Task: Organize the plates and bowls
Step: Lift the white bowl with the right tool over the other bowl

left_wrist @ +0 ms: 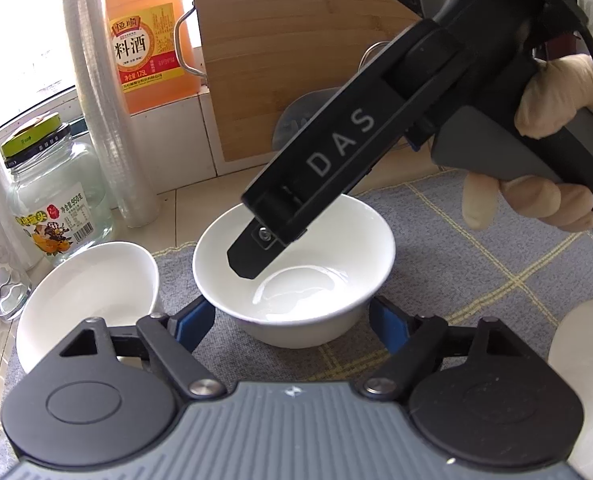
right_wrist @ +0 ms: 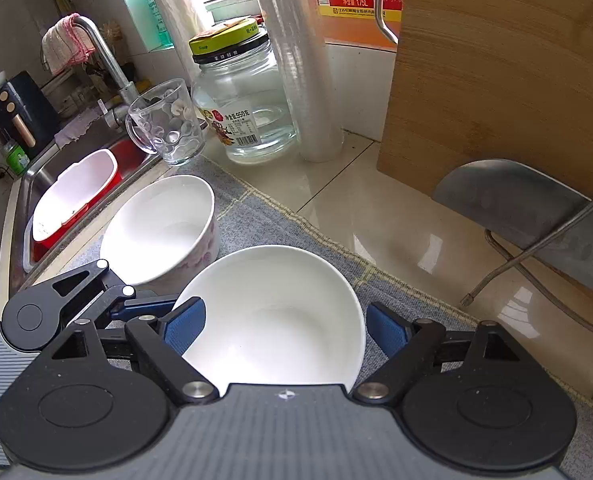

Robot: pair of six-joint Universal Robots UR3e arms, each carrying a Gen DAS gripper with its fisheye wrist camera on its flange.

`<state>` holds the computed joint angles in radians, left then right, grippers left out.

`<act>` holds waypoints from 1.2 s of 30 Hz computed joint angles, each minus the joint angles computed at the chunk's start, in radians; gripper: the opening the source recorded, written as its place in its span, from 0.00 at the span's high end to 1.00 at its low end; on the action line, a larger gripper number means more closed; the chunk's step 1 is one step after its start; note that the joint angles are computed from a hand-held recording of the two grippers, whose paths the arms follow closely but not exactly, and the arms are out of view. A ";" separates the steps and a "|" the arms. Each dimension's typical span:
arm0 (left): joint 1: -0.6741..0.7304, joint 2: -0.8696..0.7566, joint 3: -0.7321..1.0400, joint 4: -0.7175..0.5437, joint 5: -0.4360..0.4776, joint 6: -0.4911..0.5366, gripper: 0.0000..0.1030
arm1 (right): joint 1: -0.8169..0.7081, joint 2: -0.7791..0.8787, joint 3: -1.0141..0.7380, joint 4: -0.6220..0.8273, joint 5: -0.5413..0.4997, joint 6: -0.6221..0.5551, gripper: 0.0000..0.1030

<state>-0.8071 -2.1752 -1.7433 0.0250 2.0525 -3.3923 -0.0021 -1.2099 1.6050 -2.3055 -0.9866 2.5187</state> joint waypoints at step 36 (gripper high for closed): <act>-0.022 0.097 -0.018 -0.102 -0.025 -0.008 0.19 | -0.027 -0.094 0.057 0.074 0.047 0.010 0.14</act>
<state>-0.8294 -2.0779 -1.7612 -0.0765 2.0274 -3.4006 -0.0291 -1.3041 1.6624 -2.2313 -0.9401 2.5284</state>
